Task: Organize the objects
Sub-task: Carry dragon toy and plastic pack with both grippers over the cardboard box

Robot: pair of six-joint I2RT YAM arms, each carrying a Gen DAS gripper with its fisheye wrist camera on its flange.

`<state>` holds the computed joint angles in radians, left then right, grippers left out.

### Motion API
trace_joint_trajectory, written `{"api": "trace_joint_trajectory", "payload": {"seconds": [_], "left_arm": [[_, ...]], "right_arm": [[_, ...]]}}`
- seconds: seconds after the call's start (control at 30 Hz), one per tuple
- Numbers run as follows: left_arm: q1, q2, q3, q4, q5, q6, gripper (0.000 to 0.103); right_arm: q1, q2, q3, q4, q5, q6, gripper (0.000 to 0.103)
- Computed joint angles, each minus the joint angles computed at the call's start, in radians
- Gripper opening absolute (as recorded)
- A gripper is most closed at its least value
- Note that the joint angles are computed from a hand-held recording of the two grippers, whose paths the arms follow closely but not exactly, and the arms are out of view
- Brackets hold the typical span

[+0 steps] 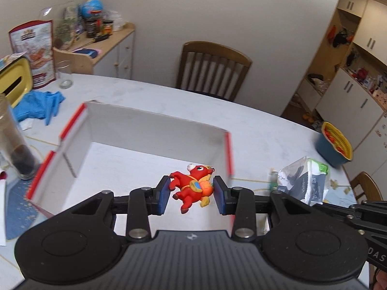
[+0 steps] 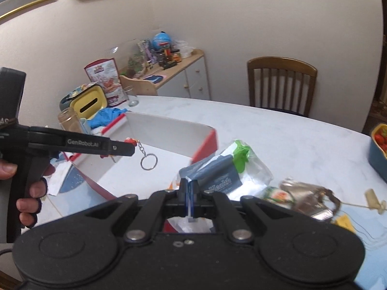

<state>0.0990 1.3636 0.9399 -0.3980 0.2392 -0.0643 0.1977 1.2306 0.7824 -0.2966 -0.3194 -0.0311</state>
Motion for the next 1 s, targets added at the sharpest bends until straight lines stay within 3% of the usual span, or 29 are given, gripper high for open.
{"api": "trace_joint_trajectory", "payload": {"seconds": [0.23, 0.5, 1.0], "left_arm": [[0.120, 0.107, 0.061, 0.019, 0.024, 0.084, 0.037], [0.161, 0.276, 0.145, 0.038, 0.002, 0.170, 0.037], [0.170, 0.549, 0.324, -0.053, -0.054, 0.262, 0.038]], "right_arm": [[0.146, 0.159, 0.098, 0.083, 0.069, 0.083, 0.001], [0.248, 0.348, 0.202, 0.146, 0.103, 0.099, 0.001], [0.322, 0.629, 0.378, 0.085, 0.121, 0.077, 0.001]]}}
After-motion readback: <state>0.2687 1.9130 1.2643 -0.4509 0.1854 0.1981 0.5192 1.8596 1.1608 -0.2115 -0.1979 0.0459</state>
